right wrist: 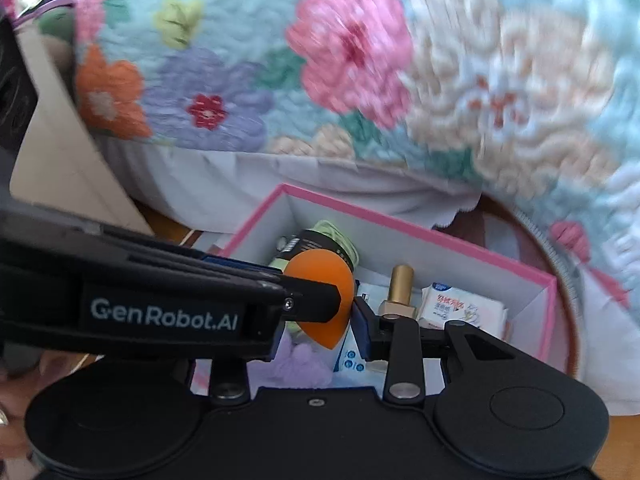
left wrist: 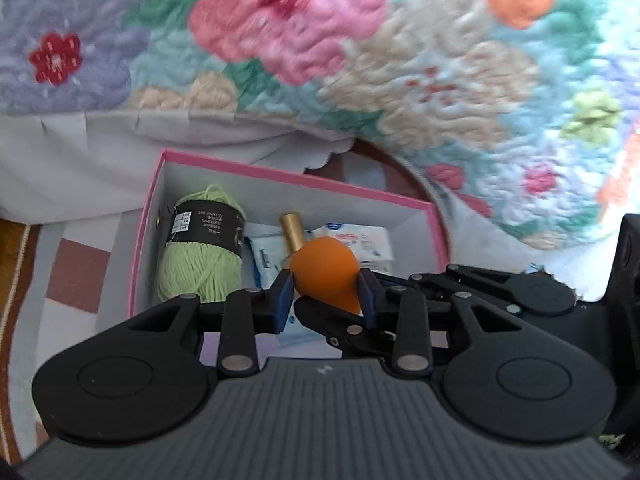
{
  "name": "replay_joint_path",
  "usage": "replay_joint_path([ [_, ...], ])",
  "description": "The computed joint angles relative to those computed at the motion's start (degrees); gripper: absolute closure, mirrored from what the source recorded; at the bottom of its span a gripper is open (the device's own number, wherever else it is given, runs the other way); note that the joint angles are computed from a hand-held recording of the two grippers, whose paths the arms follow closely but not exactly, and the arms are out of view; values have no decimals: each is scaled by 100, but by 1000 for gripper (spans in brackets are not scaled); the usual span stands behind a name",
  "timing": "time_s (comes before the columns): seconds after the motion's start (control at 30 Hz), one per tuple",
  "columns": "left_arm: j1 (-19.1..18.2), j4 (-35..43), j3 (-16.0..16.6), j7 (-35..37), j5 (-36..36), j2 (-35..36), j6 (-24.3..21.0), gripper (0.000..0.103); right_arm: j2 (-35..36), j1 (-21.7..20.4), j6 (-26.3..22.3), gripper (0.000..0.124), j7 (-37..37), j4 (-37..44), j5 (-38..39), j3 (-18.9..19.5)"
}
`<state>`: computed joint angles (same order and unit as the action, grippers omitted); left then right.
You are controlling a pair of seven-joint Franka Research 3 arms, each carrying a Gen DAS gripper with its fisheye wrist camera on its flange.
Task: Organize objects
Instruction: 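Lift the orange sponge and carry it over the pink box, then lower the sponge into the box and open the left gripper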
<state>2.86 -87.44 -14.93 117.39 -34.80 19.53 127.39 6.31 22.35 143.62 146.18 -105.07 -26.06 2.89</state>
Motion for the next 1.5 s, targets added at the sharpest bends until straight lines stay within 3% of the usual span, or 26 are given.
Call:
replay_joint_path([
  [0.23,-90,497,-38,-494,497,738,-76,70,428,-95,677,84,-171,-238,585,-138],
  [0.6,-66,670,-173,-578,860,1052,72,70,778,-6,703,82,-527,-76,1150,-291],
  [0.77,-113,406,-157,-535,1115,962,442,70,824,-41,850,82,-899,-101,1512,-261],
  [0.9,-68,207,-152,-662,1149,790,470,68,840,49,614,76,-968,19,1420,-328],
  [1.0,-51,89,-125,-670,1183,614,494,68,702,44,808,76,-891,-165,1471,-334],
  [1.27,-137,-247,135,-804,1700,-32,291,65,96,158,929,76,-105,-636,567,-331],
  [1.5,-108,-760,297,-459,1605,-870,196,63,-578,6,391,75,556,-797,-294,58],
])
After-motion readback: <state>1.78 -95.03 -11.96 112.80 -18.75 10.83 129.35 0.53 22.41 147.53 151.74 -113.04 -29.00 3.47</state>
